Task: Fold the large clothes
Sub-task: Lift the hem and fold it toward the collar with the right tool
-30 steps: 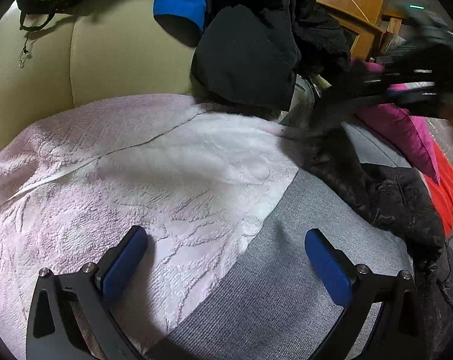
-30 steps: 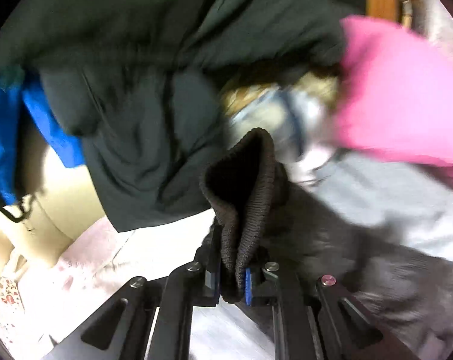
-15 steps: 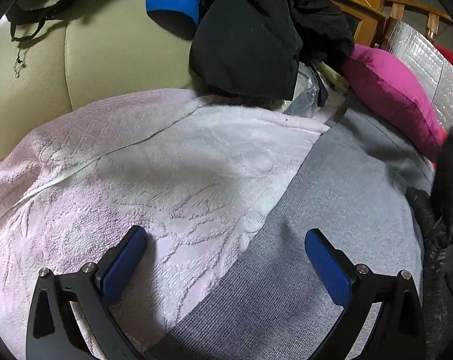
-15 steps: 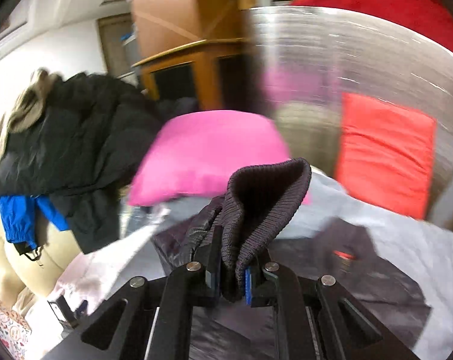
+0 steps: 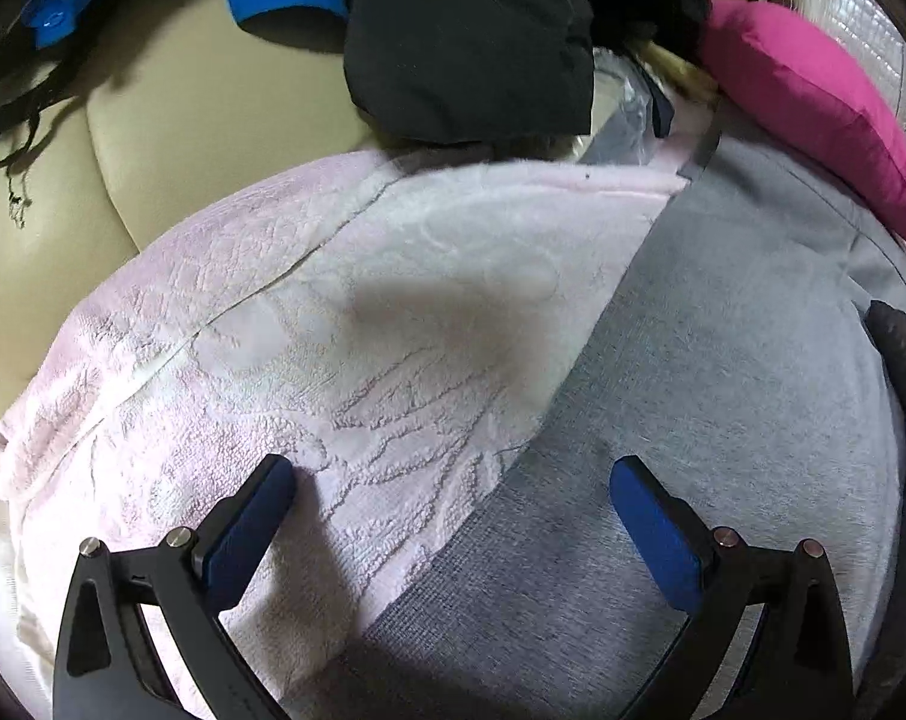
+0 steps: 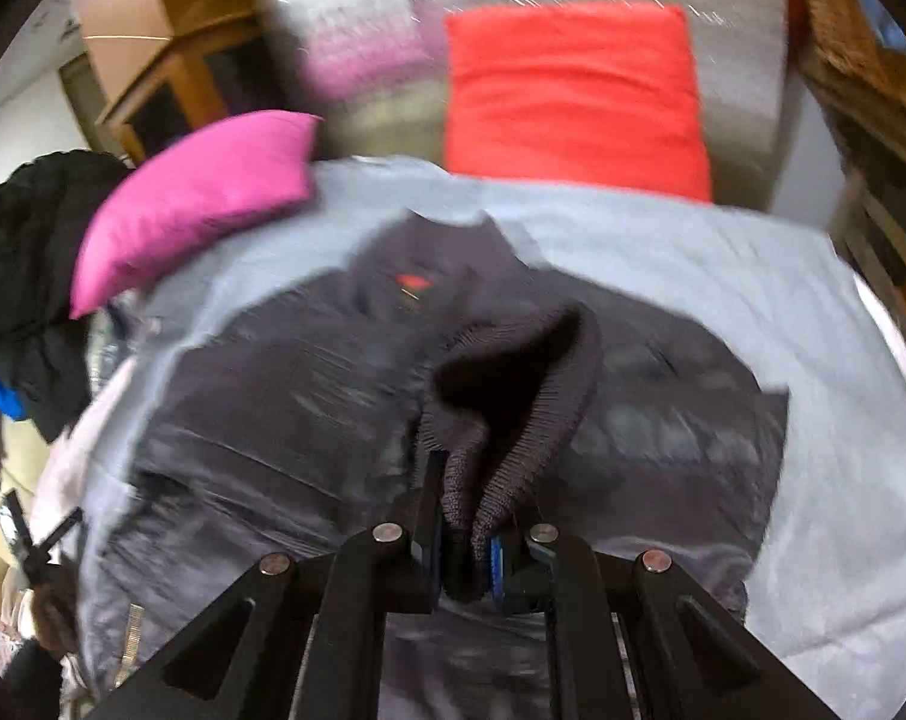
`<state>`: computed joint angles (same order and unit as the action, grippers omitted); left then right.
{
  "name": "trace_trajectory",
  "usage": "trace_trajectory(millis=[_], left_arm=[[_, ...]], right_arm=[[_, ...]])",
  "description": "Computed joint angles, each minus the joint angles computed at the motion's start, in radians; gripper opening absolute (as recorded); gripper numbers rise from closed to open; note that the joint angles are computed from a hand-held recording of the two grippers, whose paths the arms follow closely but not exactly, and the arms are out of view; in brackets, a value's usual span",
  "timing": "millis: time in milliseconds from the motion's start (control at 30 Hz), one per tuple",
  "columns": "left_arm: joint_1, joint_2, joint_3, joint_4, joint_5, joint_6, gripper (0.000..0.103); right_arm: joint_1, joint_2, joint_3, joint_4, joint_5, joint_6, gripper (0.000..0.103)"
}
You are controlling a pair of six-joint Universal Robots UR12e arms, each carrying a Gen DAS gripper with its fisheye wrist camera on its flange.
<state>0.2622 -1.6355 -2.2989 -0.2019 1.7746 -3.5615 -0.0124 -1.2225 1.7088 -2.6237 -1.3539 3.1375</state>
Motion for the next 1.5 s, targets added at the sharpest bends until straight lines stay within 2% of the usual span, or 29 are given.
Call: trace_trajectory(millis=[33,100,167,233,333,400,467,533,633,700,767,800,867,900,933,1000,1033,1100,1133,1167,1233,1333,1400,1433,1467,1500], left_arm=[[0.007,0.007,0.005,-0.016,-0.029,-0.013,0.103],[0.027,0.032,0.003,0.003,-0.134,-0.077,0.103],[0.021,0.042,0.018,0.02,-0.198,-0.117,0.103],[-0.009,0.036,0.053,0.026,-0.236,-0.101,0.103],[-0.073,0.01,0.116,0.028,-0.28,-0.037,0.103],[-0.114,-0.016,0.161,0.022,-0.323,-0.004,0.103],[-0.147,-0.044,0.197,0.023,-0.335,0.013,0.103],[-0.178,-0.07,0.226,0.027,-0.317,0.022,0.103],[-0.214,-0.107,0.272,-0.014,-0.3,0.023,0.103],[-0.233,-0.131,0.301,-0.035,-0.298,0.008,0.103],[-0.25,-0.142,0.316,-0.047,-0.289,0.007,0.103],[-0.261,-0.146,0.323,-0.045,-0.282,0.014,0.103],[-0.278,-0.141,0.317,-0.029,-0.261,0.036,0.103],[-0.294,-0.148,0.324,-0.015,-0.236,0.056,0.103],[-0.306,-0.151,0.326,-0.009,-0.216,0.071,0.103],[-0.338,-0.173,0.343,-0.017,-0.156,0.115,0.103],[-0.349,-0.189,0.357,-0.038,-0.133,0.135,0.103],[-0.38,-0.225,0.391,-0.128,-0.065,0.193,0.103],[-0.39,-0.238,0.4,-0.159,-0.036,0.212,0.103],[-0.401,-0.252,0.4,-0.151,0.0,0.226,0.103],[-0.405,-0.258,0.38,-0.083,0.02,0.229,0.103],[-0.393,-0.245,0.385,-0.127,-0.01,0.224,0.103],[-0.382,-0.226,0.386,-0.156,-0.032,0.235,0.103],[-0.377,-0.218,0.38,-0.139,-0.038,0.245,0.103],[-0.371,-0.206,0.367,-0.102,-0.039,0.262,0.103],[-0.362,-0.193,0.354,-0.059,-0.042,0.281,0.103]], right_arm=[[-0.011,0.003,0.007,-0.004,0.008,0.003,0.012],[-0.03,0.006,0.02,-0.016,0.036,-0.001,0.012],[-0.044,0.003,0.028,-0.029,0.082,-0.011,0.012],[-0.052,-0.004,0.029,-0.044,0.134,-0.02,0.012],[-0.055,-0.026,0.028,-0.074,0.206,-0.012,0.012],[-0.072,-0.054,0.035,-0.105,0.264,0.015,0.012],[-0.097,-0.077,0.046,-0.114,0.311,0.048,0.012],[-0.115,-0.084,0.048,-0.076,0.316,0.06,0.012],[-0.118,-0.055,0.053,0.006,0.219,0.062,0.015],[-0.126,-0.026,0.053,0.072,0.227,0.077,0.016],[-0.118,-0.004,0.065,0.084,0.166,0.088,0.024],[-0.118,-0.001,0.073,0.068,0.16,0.09,0.029],[-0.12,-0.003,0.088,0.031,0.167,0.107,0.051],[-0.121,-0.005,0.088,0.028,0.177,0.107,0.077],[-0.118,-0.011,0.091,0.017,0.166,0.103,0.081],[-0.106,-0.024,0.092,-0.001,0.106,0.081,0.081],[-0.097,-0.036,0.095,-0.026,0.052,0.085,0.081],[-0.081,-0.048,0.104,-0.11,-0.019,0.13,0.081],[-0.081,-0.057,0.112,-0.144,-0.014,0.14,0.081],[-0.079,-0.066,0.119,-0.192,0.018,0.147,0.081],[-0.066,-0.067,0.115,-0.218,0.077,0.124,0.081],[-0.03,-0.04,0.09,-0.183,0.091,0.035,0.081],[-0.015,-0.016,0.077,-0.109,0.03,-0.003,0.081],[-0.004,0.015,0.056,-0.032,-0.027,0.003,0.081],[-0.003,0.035,0.051,0.003,-0.048,0.013,0.081],[0.001,0.042,0.048,-0.004,-0.054,0.013,0.081]])
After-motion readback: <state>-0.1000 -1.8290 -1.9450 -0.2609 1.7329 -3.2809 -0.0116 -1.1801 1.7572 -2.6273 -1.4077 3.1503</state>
